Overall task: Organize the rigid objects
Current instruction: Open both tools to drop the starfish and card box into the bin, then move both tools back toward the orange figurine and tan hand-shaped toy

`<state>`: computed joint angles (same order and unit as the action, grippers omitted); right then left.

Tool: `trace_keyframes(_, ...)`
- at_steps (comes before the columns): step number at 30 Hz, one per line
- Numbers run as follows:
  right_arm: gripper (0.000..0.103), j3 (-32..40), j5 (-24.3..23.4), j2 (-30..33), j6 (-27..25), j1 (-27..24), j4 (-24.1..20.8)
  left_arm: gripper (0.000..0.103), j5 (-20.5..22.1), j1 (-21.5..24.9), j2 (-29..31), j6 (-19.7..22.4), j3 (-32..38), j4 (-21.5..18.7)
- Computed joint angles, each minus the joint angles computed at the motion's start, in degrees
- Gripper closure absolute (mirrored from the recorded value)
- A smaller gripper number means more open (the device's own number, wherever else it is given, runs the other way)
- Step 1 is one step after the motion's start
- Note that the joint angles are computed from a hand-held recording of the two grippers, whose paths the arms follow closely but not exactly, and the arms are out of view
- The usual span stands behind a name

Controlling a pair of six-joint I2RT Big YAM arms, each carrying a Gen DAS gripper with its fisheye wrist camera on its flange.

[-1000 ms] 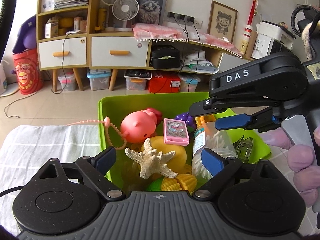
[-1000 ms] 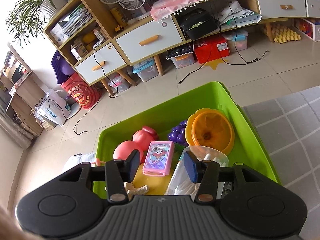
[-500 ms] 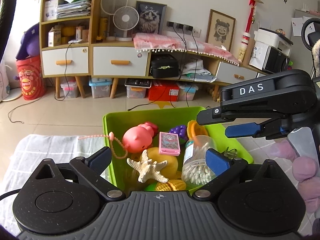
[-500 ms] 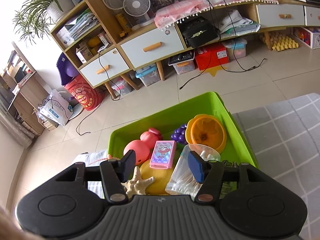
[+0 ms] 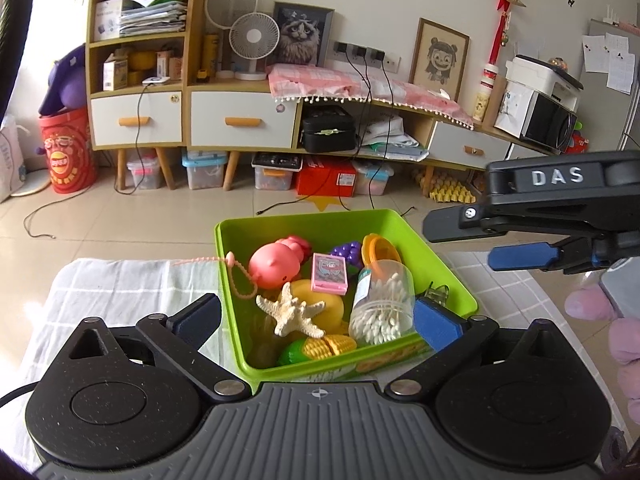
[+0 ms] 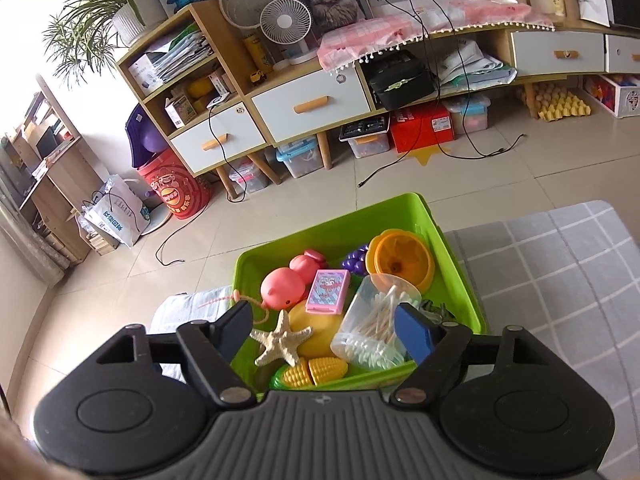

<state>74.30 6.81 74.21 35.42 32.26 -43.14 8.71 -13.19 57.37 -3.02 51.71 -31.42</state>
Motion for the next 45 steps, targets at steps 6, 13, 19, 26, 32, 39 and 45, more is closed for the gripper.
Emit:
trace_keyframes(6, 0.034, -2.4, 0.1, -2.6, 1.1, 0.2, -1.4, 0.002, -0.3, 0.0, -2.1, 0.0, -0.7, -2.5)
trace_keyframes(13, 0.033, -6.1, 0.9, -5.7, 1.2, 0.7, -2.3, 0.002, -1.3, -0.1, -4.9, 1.2, -2.4, -3.7)
trace_keyframes(19, 0.033, -8.9, 1.8, -7.9, -0.6, 1.8, -3.1, 0.002, -2.0, 0.0, -6.8, 0.4, -4.4, -4.3)
trace_keyframes(26, 0.033, -12.1, 3.6, -10.2, -3.7, 3.7, -2.5, 0.002, -3.1, 0.3, -8.9, 0.4, -6.9, -4.9)
trace_keyframes(32, 0.032, -15.9, 5.5, -11.9, -3.4, 5.1, -0.5, 0.002, -3.8, 0.7, -10.6, 0.8, -9.7, -5.0)
trace_keyframes(39, 0.032, -21.3, 7.3, -13.4, -1.9, 5.6, 3.0, 0.002, -4.9, 0.8, -11.9, 1.8, -12.7, -3.9)
trace_keyframes(45, 0.028, -24.9, 9.2, -13.6, -0.8, 5.7, 4.4, 0.002, -5.7, -0.2, -11.5, 3.5, -14.3, -3.8)
